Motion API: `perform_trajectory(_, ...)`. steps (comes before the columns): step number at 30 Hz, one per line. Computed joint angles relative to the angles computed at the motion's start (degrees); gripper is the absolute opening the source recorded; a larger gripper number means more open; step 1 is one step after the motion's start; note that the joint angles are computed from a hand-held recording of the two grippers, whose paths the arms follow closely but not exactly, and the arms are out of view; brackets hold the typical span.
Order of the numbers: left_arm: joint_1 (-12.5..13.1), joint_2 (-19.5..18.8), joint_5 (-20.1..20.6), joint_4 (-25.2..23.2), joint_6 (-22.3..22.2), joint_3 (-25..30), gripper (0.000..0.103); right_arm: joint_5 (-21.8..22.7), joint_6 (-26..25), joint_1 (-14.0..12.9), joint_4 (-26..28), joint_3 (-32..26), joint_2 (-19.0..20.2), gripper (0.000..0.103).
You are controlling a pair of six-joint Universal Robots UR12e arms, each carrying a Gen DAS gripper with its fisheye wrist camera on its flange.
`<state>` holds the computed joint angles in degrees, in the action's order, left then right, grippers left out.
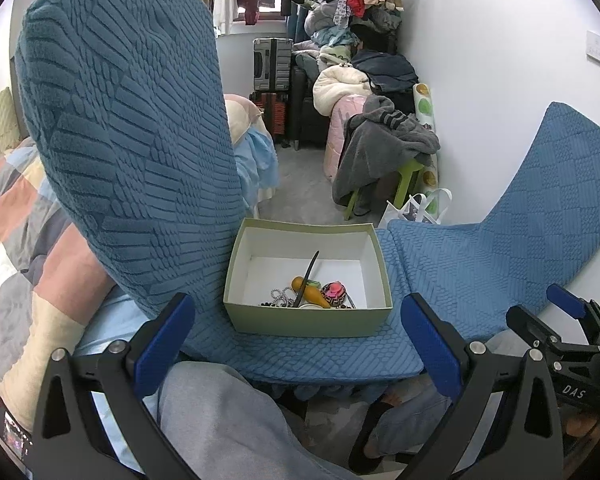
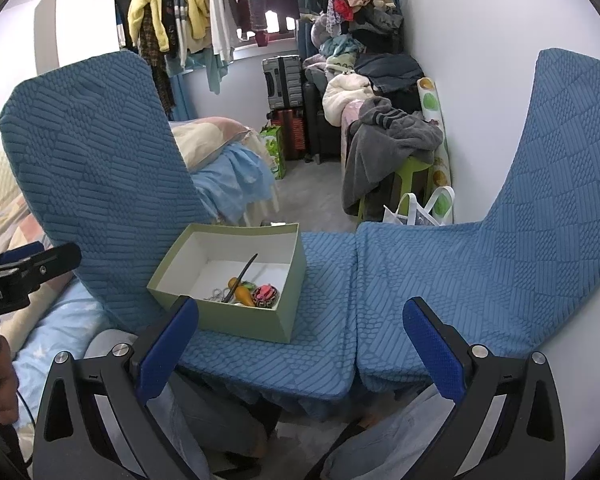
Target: Organize jewelry
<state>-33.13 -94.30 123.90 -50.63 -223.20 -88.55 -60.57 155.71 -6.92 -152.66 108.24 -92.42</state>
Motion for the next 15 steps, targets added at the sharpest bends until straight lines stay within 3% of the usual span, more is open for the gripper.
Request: perform_trajectory(15,-0.37,-0.07,0.31,-1.09,-0.37,-0.14,0.102,-0.5,0.27,0.37,-0.1,1.04,-0.49,0.103)
